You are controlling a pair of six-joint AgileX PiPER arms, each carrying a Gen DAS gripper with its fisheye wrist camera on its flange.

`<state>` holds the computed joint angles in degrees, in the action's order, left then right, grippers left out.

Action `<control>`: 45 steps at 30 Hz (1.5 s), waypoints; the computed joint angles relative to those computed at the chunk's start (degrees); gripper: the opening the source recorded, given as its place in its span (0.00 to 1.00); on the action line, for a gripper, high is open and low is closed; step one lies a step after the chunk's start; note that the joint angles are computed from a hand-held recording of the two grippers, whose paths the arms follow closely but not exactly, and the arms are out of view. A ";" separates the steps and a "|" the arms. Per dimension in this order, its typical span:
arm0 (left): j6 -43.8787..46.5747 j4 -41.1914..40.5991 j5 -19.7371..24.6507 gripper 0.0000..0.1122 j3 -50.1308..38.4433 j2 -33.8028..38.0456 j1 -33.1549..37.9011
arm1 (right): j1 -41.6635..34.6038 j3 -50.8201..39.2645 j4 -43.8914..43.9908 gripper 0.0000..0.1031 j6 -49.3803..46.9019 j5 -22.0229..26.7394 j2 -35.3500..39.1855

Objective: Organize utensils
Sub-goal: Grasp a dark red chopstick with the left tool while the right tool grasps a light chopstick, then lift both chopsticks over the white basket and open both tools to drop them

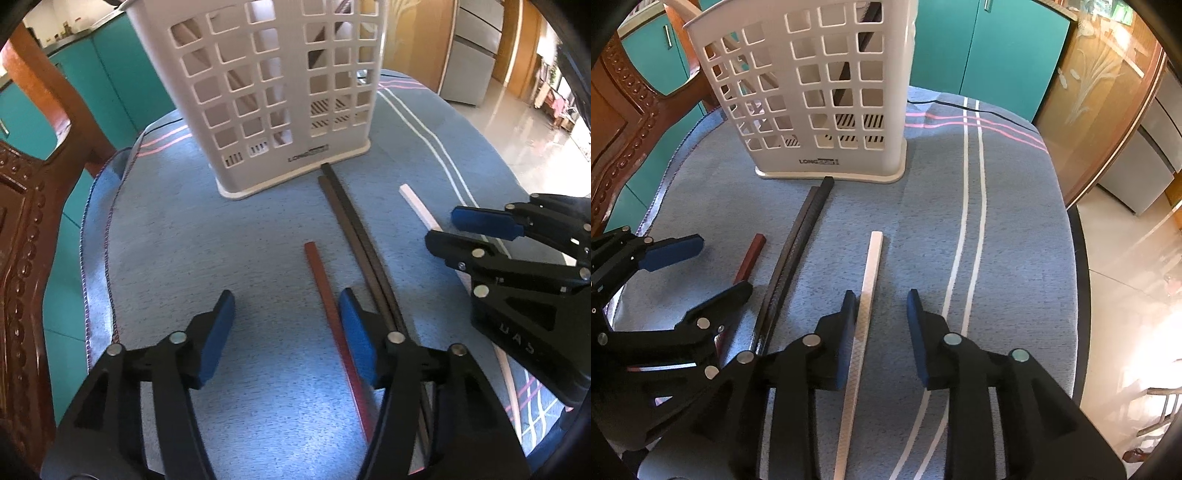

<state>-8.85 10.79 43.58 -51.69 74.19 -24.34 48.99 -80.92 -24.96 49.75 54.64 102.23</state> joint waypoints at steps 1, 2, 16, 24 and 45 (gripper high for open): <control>1.08 -0.42 -0.15 0.56 0.31 -0.32 1.15 | -0.04 0.04 -0.11 0.30 0.12 0.06 -0.04; 0.20 0.36 -0.06 0.57 0.30 -0.27 0.96 | -0.03 0.20 -0.27 0.31 0.31 0.05 -0.14; -5.16 4.88 -0.21 0.63 0.55 -0.09 -0.73 | -0.10 0.12 -0.90 0.40 0.80 0.23 0.27; -4.88 4.62 -0.55 0.65 0.67 0.00 -0.15 | -0.15 0.15 -0.83 0.42 0.74 0.17 0.22; 2.68 -6.63 -0.99 0.06 0.17 -1.36 2.03 | -0.88 0.99 3.30 0.07 -2.19 -4.28 -0.64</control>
<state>-6.17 4.16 42.60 -51.51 72.83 -22.31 48.10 -79.93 -21.67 47.56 50.35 101.59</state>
